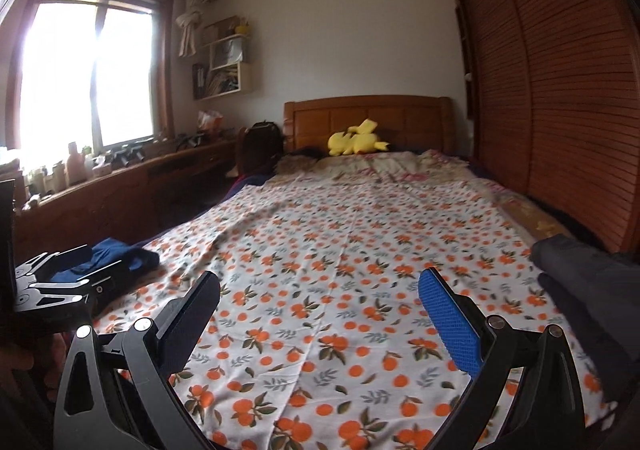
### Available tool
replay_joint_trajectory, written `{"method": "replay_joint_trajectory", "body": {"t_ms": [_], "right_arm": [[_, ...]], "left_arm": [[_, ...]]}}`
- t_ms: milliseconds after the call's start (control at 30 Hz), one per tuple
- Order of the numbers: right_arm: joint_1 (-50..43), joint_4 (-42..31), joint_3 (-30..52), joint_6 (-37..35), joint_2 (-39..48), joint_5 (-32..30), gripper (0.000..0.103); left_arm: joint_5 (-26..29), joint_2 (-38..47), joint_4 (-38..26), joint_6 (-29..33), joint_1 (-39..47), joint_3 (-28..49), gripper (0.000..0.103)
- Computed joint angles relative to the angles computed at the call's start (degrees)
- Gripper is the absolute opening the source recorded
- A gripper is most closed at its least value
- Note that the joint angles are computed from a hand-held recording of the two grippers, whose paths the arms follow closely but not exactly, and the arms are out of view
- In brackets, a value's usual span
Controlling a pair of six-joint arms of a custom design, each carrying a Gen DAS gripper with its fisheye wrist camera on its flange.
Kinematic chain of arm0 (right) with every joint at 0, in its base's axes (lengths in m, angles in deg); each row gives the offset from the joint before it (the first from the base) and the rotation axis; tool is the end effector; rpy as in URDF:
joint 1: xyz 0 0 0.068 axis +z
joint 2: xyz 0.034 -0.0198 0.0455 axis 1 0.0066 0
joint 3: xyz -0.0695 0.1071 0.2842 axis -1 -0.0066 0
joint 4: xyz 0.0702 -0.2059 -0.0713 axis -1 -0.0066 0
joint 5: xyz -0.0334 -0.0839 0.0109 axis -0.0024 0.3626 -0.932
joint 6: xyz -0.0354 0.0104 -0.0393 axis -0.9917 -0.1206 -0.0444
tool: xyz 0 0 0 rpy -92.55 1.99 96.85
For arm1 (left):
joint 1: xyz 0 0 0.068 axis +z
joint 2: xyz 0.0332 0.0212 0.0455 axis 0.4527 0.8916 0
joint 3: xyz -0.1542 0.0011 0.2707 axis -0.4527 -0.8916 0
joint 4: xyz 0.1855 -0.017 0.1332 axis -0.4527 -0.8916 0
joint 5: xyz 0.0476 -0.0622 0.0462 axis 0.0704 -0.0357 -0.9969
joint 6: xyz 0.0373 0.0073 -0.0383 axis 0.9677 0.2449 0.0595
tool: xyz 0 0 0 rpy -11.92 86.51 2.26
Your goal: Fold large clothes
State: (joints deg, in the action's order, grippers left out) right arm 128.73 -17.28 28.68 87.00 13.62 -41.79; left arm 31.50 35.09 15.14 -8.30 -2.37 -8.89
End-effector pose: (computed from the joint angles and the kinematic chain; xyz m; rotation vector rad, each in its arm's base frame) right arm 0.2419 0.1664 0.3597 0.1419 1.8699 -0.0047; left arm 0.3336 -0.1803 0.3450 0.2965 1.9742 -0.2322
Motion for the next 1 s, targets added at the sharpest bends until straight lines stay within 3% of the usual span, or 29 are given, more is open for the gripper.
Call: {"method": "replay_joint_trajectory", "body": {"t_ms": [367,1000], "right_arm": [[2.0,-1.3,-3.4,1.6,-4.8,4.0,0.096],[2.4,-1.3,-4.0,2.3,-4.4,3.6,0.096]], "left_arm": [[-1.9,-4.6,-1.6,0.2,-2.6,-1.5,0.101],[-1.2,-4.9,-1.1,0.7,-2.0,-2.4,0.101]]}}
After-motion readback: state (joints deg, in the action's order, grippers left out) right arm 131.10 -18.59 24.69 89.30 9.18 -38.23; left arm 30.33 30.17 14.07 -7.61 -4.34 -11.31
